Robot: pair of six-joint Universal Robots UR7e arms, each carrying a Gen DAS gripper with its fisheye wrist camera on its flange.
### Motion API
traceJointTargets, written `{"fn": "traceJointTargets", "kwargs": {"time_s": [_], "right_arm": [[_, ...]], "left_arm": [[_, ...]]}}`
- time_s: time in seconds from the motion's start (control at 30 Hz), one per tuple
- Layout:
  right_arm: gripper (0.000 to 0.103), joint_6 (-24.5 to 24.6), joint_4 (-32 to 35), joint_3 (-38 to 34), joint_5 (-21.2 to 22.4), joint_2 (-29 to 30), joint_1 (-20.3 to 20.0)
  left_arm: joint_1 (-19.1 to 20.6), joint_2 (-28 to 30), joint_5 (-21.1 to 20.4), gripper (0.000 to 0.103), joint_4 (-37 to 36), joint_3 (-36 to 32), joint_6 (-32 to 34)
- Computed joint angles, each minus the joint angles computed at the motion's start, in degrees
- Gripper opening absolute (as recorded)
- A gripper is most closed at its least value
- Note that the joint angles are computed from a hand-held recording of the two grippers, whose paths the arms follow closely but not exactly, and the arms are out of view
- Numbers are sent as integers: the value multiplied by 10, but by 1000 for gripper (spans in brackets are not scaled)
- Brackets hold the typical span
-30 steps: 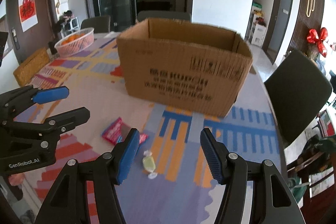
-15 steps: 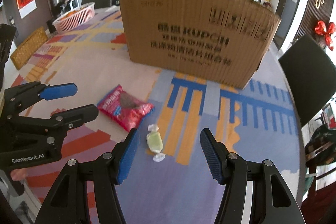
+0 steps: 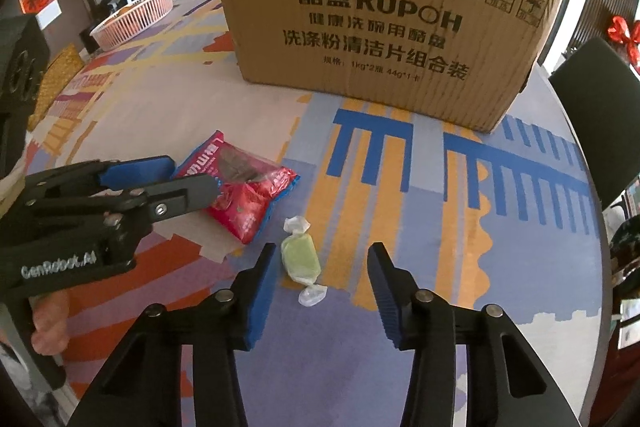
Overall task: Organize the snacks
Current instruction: 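Grasp the pink candy bag with the left tool while the right tool grasps the white-wrapped candy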
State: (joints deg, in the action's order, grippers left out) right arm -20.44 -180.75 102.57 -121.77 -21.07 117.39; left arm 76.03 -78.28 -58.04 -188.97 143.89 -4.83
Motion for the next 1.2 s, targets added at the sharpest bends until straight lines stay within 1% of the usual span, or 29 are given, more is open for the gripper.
{"fn": "traceJointTargets", "kwargs": {"time_s": [0.1,0.17,0.2,0.23,0.37,0.4,0.43,0.47,0.5,0.67,0.87,0.93,1.17,1.2], "right_arm": [[40,4,8,-3,9,2,-2],[38,5,10,-6,11,5,-3],[37,2,4,-7,10,8,-3],[35,0,-1,-8,7,10,-2],[27,-8,-9,-15,-1,18,1],[21,-9,-11,-16,-3,19,1],[18,-10,-11,-17,-2,19,0],[18,-6,-9,-17,3,18,-1],[18,-3,-8,-15,7,16,-3],[17,14,-7,-6,23,5,-9],[17,15,-30,10,34,-11,-6],[17,15,-38,16,38,-18,-5],[17,17,-63,29,59,-42,2],[17,16,-67,31,61,-44,3]], "left_arm": [[0,5,1,51,-1,-5,0],[0,8,6,46,-5,-6,-4],[-1,10,10,40,-7,-6,-7],[-2,11,16,36,-7,-5,-8],[-1,4,6,31,-4,-1,-17],[-3,3,8,28,-4,1,-18],[-8,2,12,16,-9,4,-17],[-15,0,21,12,-15,9,-15],[-21,-3,27,11,-12,11,-17],[-48,-4,57,9,-17,24,-16],[-73,-16,71,7,-17,32,-28],[-83,-20,76,6,-14,33,-26],[-119,-30,93,5,-10,37,-27],[-124,-30,95,3,-9,37,-28]]}}
